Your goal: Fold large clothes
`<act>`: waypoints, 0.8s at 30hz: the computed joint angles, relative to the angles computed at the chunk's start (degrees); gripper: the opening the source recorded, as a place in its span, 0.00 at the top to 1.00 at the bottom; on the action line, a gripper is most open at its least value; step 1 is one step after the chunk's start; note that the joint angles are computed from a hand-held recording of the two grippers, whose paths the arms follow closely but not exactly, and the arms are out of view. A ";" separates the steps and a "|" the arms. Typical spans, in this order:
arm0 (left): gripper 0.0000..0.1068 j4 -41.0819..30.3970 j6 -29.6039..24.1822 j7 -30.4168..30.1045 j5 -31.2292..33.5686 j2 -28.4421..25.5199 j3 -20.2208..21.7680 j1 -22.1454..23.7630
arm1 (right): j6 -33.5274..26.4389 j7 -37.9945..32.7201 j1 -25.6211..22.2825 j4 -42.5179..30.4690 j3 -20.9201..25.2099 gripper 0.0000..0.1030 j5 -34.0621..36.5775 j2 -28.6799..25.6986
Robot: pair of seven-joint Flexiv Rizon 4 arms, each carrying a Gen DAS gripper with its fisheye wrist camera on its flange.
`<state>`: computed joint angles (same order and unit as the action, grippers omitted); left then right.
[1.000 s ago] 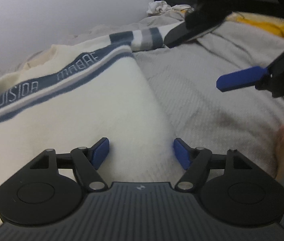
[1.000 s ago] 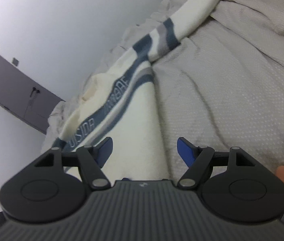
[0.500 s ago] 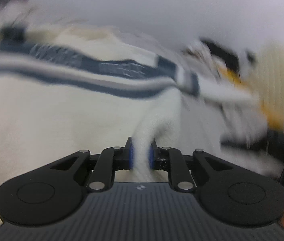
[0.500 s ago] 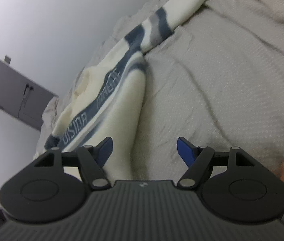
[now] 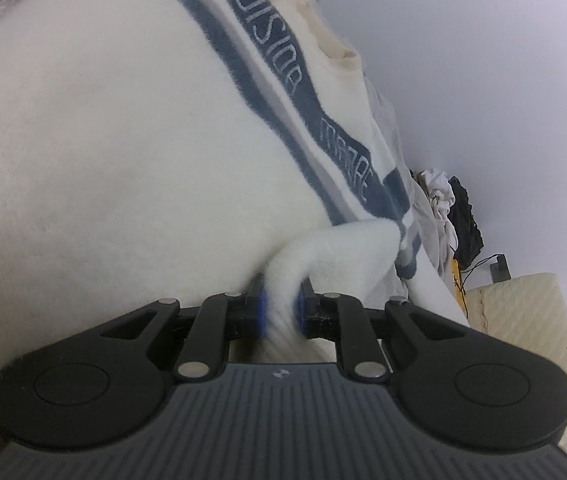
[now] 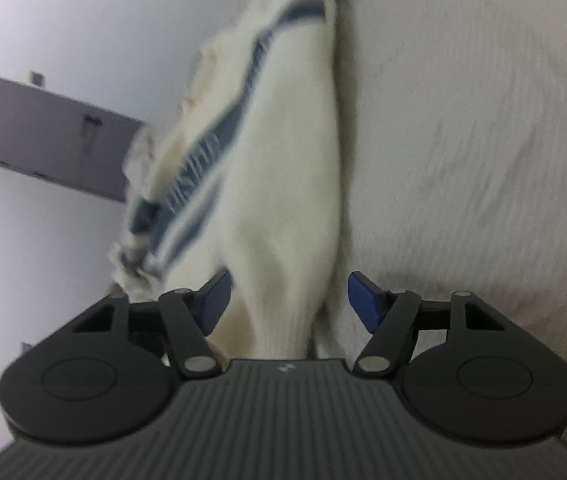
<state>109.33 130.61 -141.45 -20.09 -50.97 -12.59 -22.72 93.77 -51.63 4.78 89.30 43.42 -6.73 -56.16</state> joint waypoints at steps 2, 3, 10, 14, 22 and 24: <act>0.84 0.01 0.33 -0.45 0.25 -0.28 -0.17 0.27 | -1.79 0.47 0.12 -1.59 1.48 0.37 0.16 -1.90; 0.84 0.28 0.47 -0.60 0.32 -0.22 -0.18 0.35 | -2.34 0.60 -0.19 -2.67 3.04 0.37 0.74 -3.39; 0.82 0.69 1.37 -1.20 1.66 -0.12 -0.48 0.82 | 1.08 -1.98 0.25 -4.28 5.21 0.75 0.65 -5.67; 0.66 -0.29 0.50 0.36 6.93 0.30 -1.46 2.77 | 4.31 -1.83 3.34 -0.75 -2.02 0.84 -2.03 0.02; 0.52 -1.16 3.74 10.11 9.30 2.07 0.70 -0.34 | 14.28 0.68 12.32 9.23 -21.01 0.87 -2.32 13.80; 0.51 -1.90 3.15 11.92 10.64 1.83 -0.05 -0.08 | 12.74 1.94 16.16 11.56 -27.72 0.87 -0.97 17.46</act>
